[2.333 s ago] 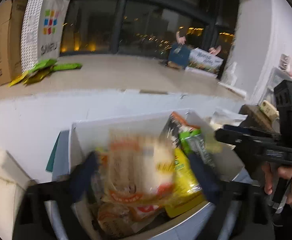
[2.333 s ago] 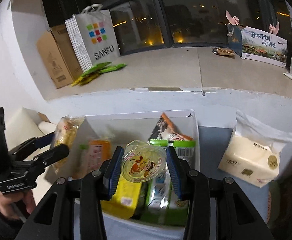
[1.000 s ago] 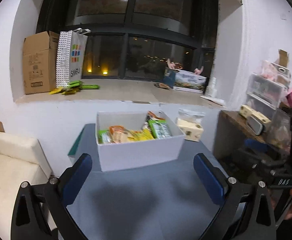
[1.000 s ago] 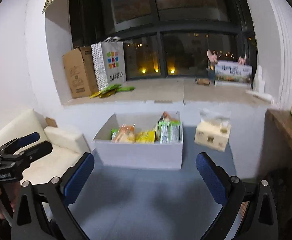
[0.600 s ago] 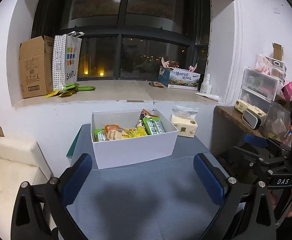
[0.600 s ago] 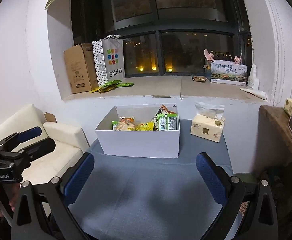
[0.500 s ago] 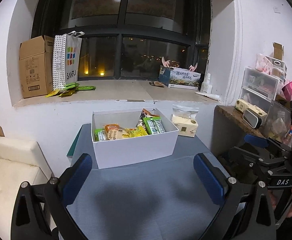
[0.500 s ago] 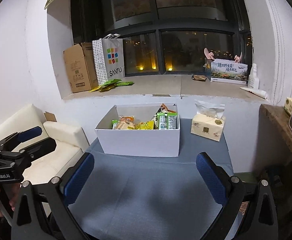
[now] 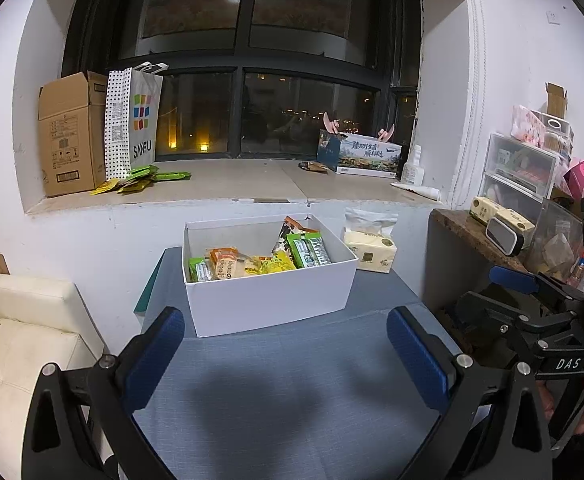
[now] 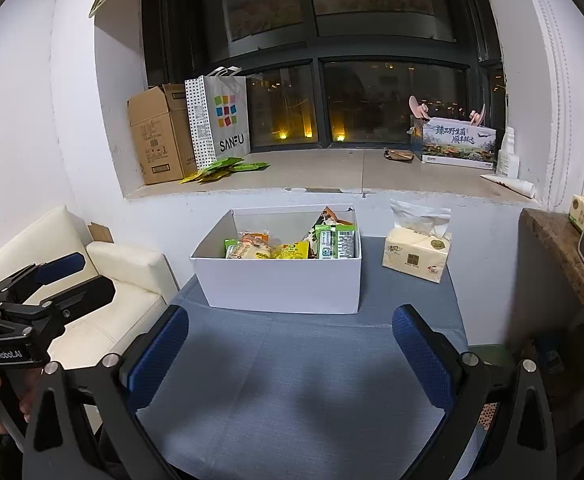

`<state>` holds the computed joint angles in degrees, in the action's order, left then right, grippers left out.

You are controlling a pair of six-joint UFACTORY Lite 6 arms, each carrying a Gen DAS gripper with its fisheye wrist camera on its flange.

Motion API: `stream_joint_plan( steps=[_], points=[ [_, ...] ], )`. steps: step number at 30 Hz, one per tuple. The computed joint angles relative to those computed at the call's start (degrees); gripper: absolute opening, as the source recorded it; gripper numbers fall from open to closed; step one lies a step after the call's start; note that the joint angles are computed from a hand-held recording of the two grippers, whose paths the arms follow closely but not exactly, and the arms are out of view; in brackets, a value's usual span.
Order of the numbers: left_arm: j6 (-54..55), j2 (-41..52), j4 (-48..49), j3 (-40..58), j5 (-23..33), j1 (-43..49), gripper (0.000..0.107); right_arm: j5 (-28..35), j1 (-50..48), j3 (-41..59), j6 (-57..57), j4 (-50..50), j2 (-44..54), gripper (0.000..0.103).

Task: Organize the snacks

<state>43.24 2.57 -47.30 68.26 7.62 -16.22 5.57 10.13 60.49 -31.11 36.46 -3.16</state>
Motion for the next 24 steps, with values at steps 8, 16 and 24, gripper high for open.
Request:
stream_joint_plan(
  steps=[8, 16, 24],
  points=[
    [-2.1, -0.1, 2.0, -0.1, -0.2, -0.2, 0.103, 0.0, -0.2, -0.4, -6.2, 6.0, -0.1, 0.103],
    [-2.6, -0.2, 2.5, -0.1, -0.2, -0.2, 0.103, 0.1, 0.0, -0.2, -3.6, 3.5, 0.0, 0.103],
    [-0.6, -0.2, 0.6, -0.2, 0.2, 0.1, 0.103, 0.1, -0.1, -0.2, -4.0, 3.9, 0.0, 0.103]
  ],
)
